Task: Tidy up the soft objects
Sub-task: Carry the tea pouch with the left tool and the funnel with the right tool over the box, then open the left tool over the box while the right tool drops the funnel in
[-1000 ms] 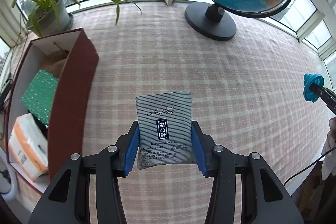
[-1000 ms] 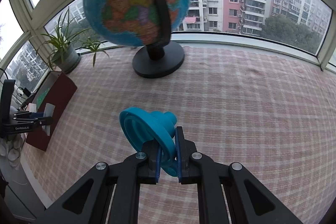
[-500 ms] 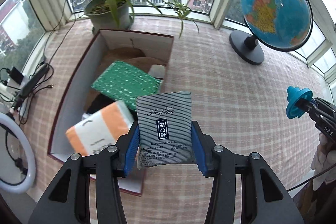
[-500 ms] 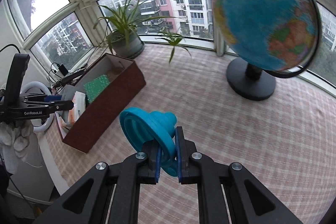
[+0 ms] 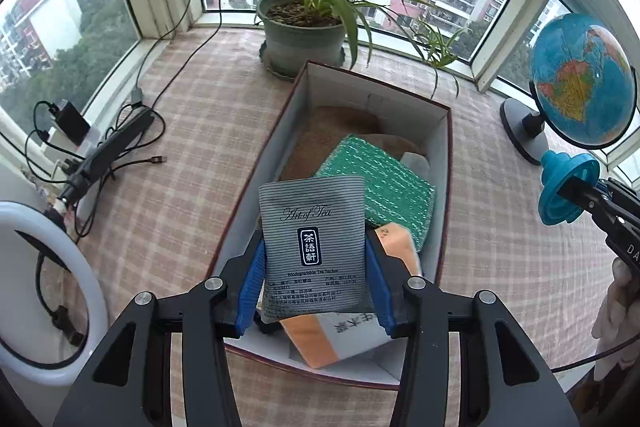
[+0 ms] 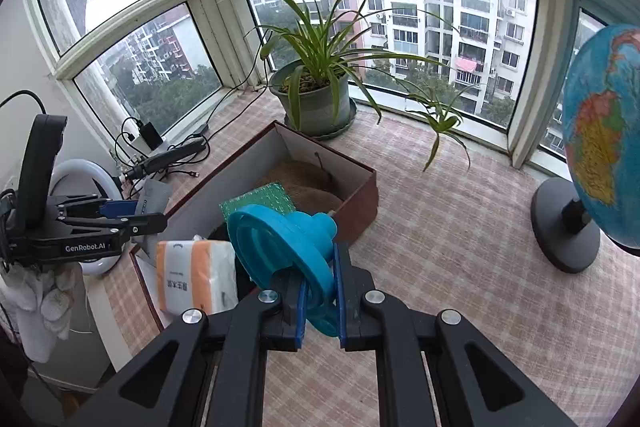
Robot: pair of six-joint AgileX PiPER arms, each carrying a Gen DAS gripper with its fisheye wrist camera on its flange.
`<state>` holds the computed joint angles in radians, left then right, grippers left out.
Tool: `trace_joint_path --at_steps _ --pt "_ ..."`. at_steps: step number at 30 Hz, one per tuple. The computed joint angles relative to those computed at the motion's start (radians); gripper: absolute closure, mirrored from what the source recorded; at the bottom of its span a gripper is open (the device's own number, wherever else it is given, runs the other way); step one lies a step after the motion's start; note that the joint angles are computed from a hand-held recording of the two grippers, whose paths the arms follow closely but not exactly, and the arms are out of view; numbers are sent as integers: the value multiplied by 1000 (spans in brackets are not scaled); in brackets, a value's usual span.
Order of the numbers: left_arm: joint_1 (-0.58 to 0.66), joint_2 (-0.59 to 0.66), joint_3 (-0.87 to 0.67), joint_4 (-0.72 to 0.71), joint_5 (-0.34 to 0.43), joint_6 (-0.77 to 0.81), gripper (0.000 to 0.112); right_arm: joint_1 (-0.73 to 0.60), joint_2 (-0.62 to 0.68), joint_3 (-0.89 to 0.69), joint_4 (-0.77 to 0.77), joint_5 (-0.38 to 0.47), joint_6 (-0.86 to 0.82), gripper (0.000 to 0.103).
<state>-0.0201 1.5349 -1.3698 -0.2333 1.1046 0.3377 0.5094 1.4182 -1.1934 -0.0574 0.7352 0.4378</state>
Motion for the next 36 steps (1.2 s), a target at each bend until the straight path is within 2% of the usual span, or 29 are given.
trace_joint_path --at_steps 4,10,12,16,17,21,23,30,36 --pt "55 41 -31 -19 5 46 66 24 111 -116 -38 18 31 93" --pt "79 74 -45 -10 -23 88 66 4 254 -262 28 40 -13 93" --pt "88 90 -58 -28 -8 110 65 7 290 -300 26 51 -15 93" --pt "97 110 -77 -68 26 136 45 7 338 -347 47 62 -41 92" --pt "97 114 -81 -74 31 138 44 6 347 -356 53 63 -47 89" --pt "102 134 -101 -75 54 117 42 -1 361 -362 53 42 -29 52" --pt "112 139 -103 -89 65 121 42 -9 353 -348 71 22 -34 45" --pt "135 122 -84 -111 70 139 42 -32 303 -279 102 -12 -38 45" --pt "179 78 -47 -142 71 168 42 -42 197 -140 130 -62 -28 44"
